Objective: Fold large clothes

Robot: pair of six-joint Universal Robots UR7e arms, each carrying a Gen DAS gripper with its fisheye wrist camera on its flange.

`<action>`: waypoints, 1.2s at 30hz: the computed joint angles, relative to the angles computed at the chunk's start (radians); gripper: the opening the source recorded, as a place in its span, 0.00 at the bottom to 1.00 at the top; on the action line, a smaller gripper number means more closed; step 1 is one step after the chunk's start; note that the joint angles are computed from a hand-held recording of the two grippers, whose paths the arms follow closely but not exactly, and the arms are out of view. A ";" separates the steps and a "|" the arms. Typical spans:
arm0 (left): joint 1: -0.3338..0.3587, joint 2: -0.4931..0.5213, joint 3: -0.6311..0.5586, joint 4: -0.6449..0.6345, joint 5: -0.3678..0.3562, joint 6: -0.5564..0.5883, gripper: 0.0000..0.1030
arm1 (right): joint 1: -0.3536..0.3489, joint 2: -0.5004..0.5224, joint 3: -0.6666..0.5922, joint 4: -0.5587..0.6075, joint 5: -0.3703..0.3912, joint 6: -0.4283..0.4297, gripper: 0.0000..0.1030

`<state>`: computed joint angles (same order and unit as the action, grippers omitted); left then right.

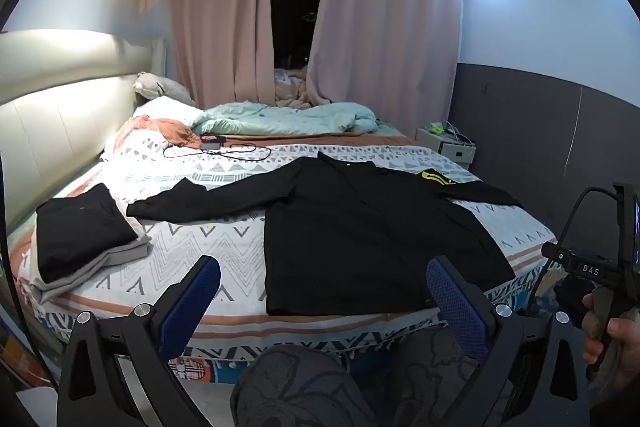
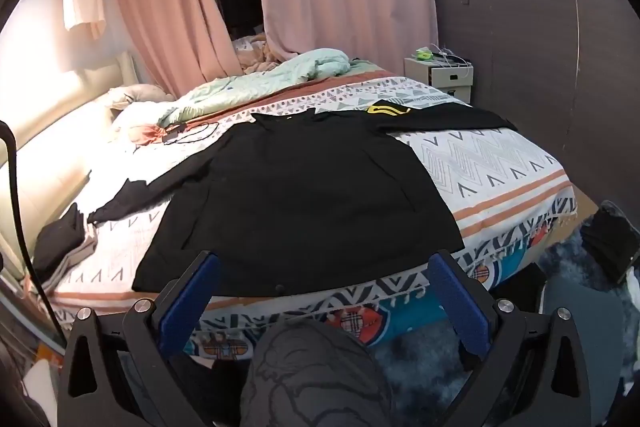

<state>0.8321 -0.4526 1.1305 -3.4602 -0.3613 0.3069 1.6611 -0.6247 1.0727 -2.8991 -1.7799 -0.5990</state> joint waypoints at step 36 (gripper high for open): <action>-0.007 -0.017 0.054 -0.035 -0.019 -0.009 1.00 | -0.013 -0.005 0.035 -0.074 -0.026 -0.028 1.00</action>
<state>0.8249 -0.4697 1.1843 -3.4957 -0.3802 0.2984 1.6485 -0.6300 1.1078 -2.9733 -1.8055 -0.6270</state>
